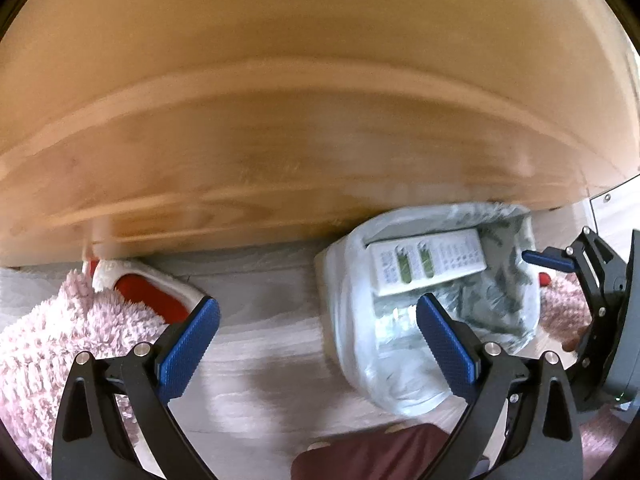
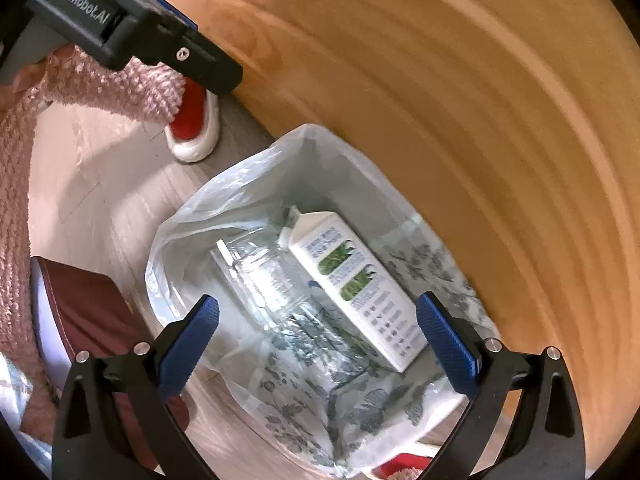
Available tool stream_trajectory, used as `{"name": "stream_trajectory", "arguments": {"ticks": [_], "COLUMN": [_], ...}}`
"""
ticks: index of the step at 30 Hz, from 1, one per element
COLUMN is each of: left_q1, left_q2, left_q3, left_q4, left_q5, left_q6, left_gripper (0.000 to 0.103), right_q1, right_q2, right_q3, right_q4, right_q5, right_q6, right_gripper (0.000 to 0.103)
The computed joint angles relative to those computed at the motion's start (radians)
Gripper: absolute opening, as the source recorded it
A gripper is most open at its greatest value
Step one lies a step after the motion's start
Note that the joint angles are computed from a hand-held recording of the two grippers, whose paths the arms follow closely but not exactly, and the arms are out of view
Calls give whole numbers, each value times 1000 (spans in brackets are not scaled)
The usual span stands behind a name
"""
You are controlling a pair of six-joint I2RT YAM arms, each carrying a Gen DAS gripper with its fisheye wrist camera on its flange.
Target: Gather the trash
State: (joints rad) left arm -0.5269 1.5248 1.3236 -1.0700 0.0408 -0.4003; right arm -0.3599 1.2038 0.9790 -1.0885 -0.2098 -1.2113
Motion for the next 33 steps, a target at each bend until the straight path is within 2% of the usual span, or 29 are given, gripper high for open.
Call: {"name": "stream_trajectory", "arguments": {"ticks": [10,19,22,33], "left_q1": [-48,-113,-131,-192], "left_q2": [-68,-139,-167,-239], "left_q3": [12,26,39,146], "left_q4": [32,75,79,42], "left_q5": [-22,-60,-78,-190], "left_q6": [-19,-26,-22,-8], "left_gripper": [95,95,95,95], "right_q1": [-111,-257,-323,-533], "right_q2": [-53,-43,-2,46], "right_q3": [76,238,325,511], "right_q4": [-37,-136,-213,-338], "right_q5": [-88,-237,-324,-600], "right_q6": [15,41,43,87], "right_gripper": [95,95,95,95]}}
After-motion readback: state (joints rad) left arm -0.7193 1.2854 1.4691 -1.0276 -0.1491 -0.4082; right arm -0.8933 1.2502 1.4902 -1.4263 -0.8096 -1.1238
